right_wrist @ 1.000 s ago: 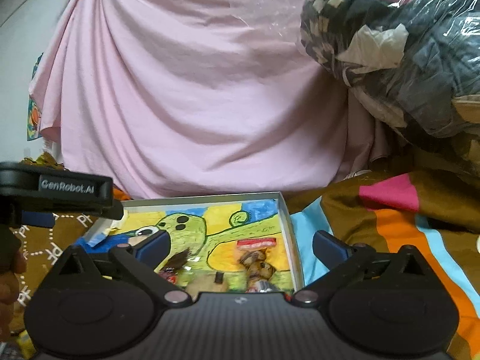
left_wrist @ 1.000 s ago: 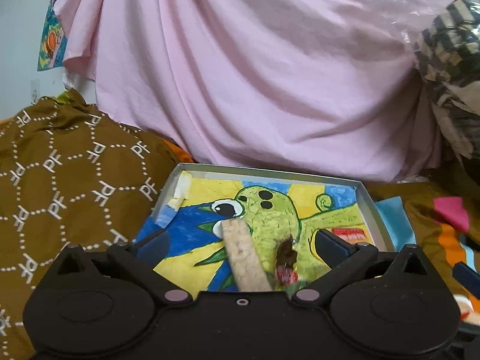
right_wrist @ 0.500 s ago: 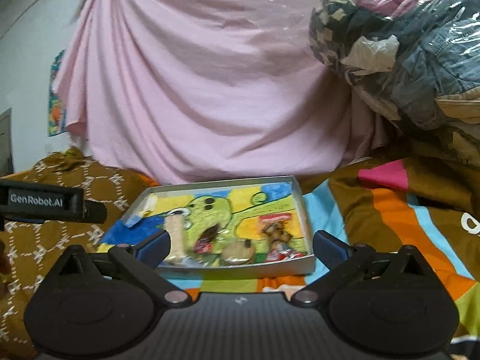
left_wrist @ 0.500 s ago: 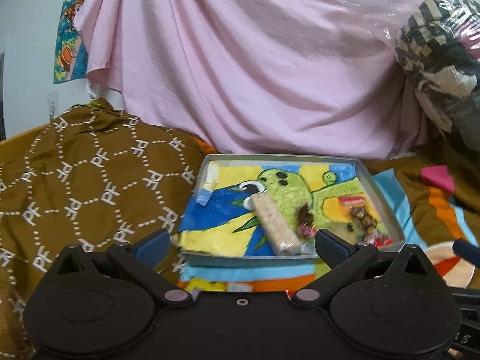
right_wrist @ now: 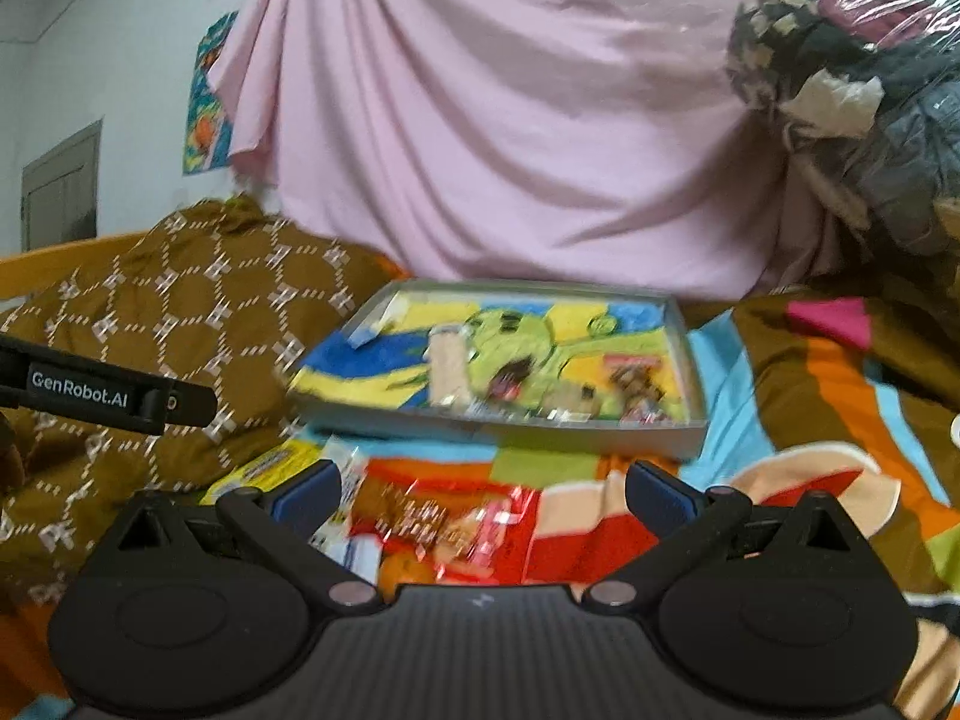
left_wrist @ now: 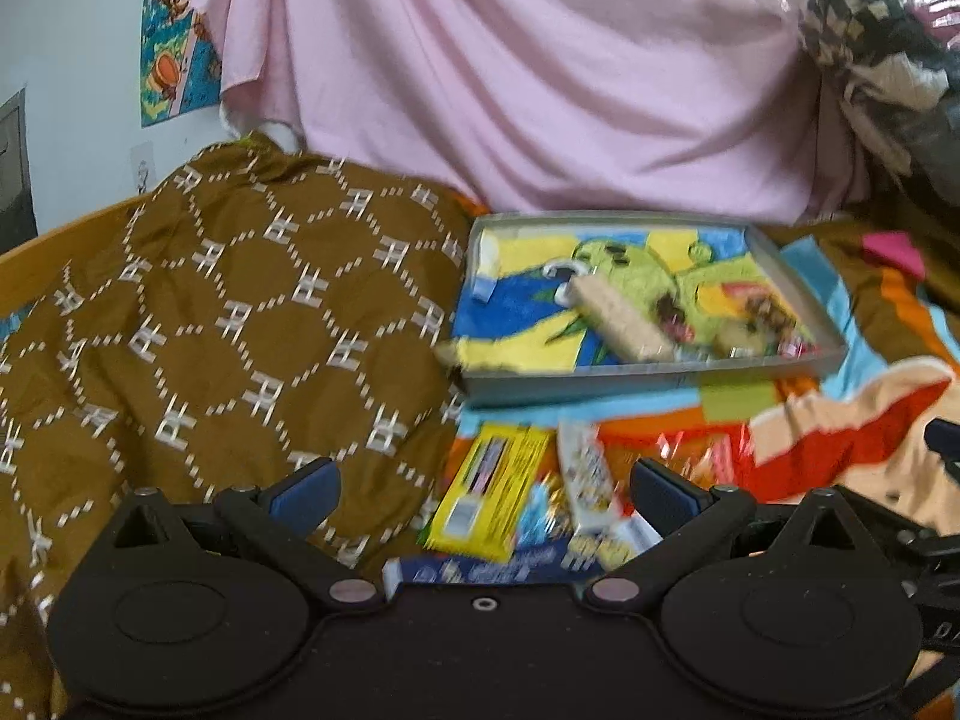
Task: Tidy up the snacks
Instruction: 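Lift both tools away from the tray toward the snack pile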
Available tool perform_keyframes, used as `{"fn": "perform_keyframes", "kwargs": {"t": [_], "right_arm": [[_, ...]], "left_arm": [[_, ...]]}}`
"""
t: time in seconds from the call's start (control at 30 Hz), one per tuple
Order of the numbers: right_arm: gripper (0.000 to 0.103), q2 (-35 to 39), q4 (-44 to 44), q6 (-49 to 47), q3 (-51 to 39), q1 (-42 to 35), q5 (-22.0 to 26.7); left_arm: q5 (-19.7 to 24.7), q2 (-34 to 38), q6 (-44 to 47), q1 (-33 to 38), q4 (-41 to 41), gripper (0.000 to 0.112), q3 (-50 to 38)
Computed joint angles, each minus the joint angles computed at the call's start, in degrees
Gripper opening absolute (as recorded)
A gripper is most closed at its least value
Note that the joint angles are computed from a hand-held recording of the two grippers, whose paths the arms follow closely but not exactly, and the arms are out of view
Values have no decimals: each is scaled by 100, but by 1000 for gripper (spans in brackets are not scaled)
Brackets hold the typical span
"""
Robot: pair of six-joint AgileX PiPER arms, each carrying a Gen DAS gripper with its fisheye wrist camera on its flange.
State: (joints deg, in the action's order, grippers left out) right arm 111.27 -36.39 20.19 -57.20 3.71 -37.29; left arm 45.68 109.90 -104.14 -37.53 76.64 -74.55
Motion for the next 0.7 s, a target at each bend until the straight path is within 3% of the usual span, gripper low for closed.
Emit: {"fn": "perform_keyframes", "kwargs": {"t": [0.27,0.7], "right_arm": [[103,-230,-383,66,344,131,507],[103,-36,-1204,754,-38,414,1683]], "left_arm": [[-194,-136,-22,-112,-266,102,645],[-480,-41,353,-43,-458,102,827]]}}
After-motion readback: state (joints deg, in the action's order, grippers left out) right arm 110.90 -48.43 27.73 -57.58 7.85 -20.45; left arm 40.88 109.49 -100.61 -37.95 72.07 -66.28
